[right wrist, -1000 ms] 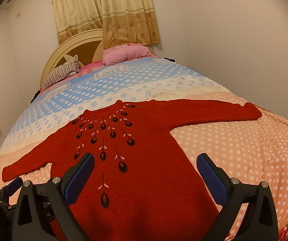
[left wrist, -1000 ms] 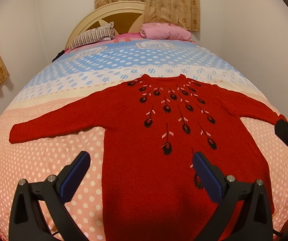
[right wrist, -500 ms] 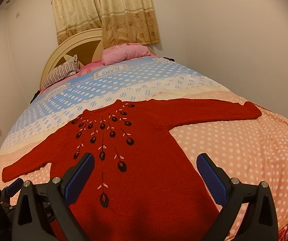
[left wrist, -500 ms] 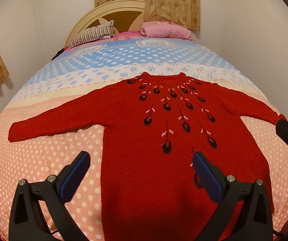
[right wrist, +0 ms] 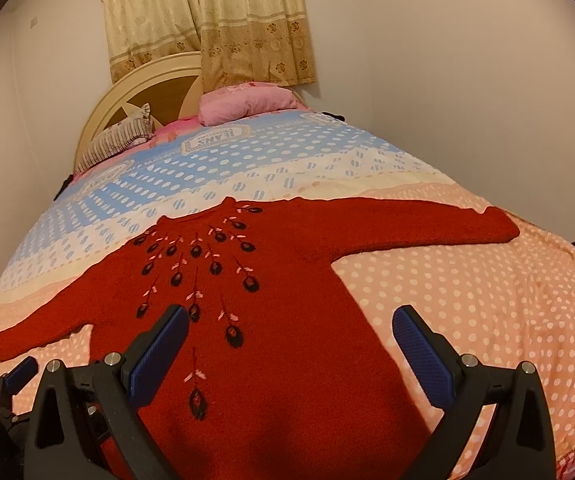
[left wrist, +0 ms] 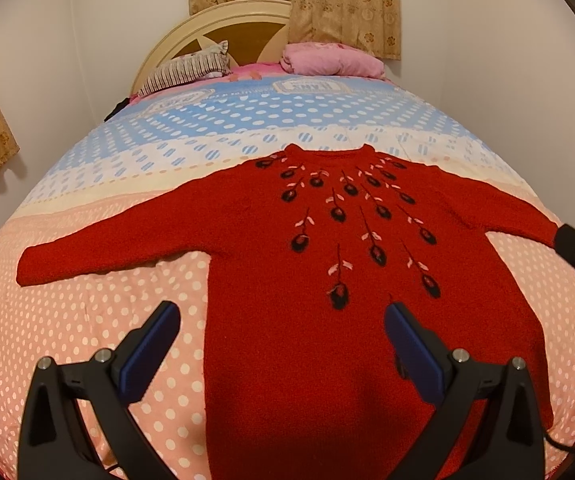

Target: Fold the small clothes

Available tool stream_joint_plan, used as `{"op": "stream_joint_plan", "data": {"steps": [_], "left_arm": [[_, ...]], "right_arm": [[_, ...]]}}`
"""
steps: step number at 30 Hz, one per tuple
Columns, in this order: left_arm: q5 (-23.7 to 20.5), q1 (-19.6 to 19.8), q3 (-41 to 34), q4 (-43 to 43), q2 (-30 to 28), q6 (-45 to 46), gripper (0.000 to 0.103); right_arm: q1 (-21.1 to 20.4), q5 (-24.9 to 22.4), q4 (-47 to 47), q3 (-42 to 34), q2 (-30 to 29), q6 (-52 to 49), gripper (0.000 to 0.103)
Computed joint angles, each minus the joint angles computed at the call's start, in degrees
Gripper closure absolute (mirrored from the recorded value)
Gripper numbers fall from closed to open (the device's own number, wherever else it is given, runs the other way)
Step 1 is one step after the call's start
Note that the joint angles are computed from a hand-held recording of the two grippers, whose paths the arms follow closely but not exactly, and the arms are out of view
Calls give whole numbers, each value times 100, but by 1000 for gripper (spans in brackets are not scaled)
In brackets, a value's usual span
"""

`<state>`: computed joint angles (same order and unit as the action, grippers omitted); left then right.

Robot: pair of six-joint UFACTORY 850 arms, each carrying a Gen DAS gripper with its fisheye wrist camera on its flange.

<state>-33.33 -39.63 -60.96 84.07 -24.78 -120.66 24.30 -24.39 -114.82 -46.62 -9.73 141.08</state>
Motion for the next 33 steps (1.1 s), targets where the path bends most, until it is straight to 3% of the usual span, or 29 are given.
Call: {"op": "stream_joint_plan", "data": {"steps": [22, 29, 31, 33], "left_arm": [[10, 535, -407, 494, -545, -286, 0], [117, 791, -722, 627, -944, -525, 0], [191, 826, -792, 597, -1075, -498, 0], [271, 842, -842, 510, -1220, -390, 0]], "right_arm": [[-446, 32, 640, -813, -741, -1017, 1], [-1060, 413, 401, -1182, -1120, -928, 2], [-1347, 512, -91, -1245, -1210, -438, 8], [-1633, 367, 18, -1348, -1329, -487, 12]]}}
